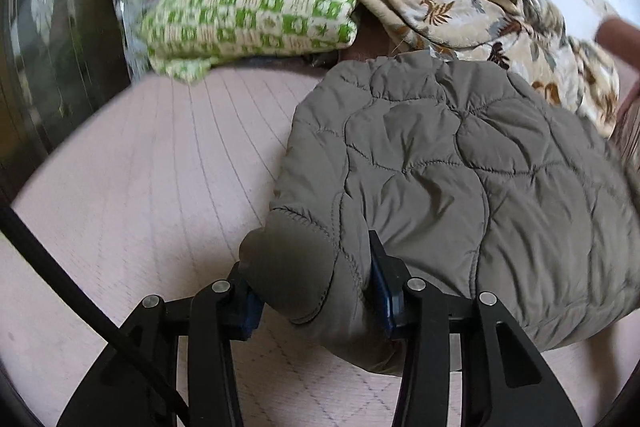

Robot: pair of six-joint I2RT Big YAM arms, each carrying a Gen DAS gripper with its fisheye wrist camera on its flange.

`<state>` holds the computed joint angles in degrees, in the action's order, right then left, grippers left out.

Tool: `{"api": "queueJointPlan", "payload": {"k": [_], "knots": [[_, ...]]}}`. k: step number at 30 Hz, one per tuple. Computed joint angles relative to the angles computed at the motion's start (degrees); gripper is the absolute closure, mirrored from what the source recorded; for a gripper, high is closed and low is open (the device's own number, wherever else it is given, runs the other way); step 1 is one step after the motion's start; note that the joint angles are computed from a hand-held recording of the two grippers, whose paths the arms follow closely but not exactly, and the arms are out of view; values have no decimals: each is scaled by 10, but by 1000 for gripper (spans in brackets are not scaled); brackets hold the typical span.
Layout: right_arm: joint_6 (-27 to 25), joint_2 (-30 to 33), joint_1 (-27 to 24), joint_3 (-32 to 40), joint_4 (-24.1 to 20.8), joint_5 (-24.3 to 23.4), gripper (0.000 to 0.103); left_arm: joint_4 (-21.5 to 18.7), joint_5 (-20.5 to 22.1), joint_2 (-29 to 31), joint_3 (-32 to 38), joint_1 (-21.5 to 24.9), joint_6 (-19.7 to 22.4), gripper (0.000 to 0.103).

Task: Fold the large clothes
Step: 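Lift the gripped edge with both tools and fold it over the bundle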

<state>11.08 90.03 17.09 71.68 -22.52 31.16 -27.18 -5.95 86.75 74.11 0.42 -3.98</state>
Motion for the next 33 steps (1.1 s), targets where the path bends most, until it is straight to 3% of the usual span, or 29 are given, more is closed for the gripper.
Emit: {"api": "queueJointPlan", "payload": {"k": [3, 13, 23, 29, 33], "knots": [[-44, -2, 19, -7, 28, 55, 62, 28, -39, -13, -15, -13, 29, 60], [-173, -25, 55, -44, 138, 154, 63, 91, -64, -53, -50, -19, 42, 62], [-186, -87, 69, -97, 171, 154, 63, 137, -76, -138, -122, -23, 64, 62], [-188, -137, 90, -155, 185, 170, 63, 141, -77, -184, -162, -27, 74, 62], [-175, -150, 90, -176, 169, 168, 63, 122, -86, -198, -174, -35, 77, 62]]}}
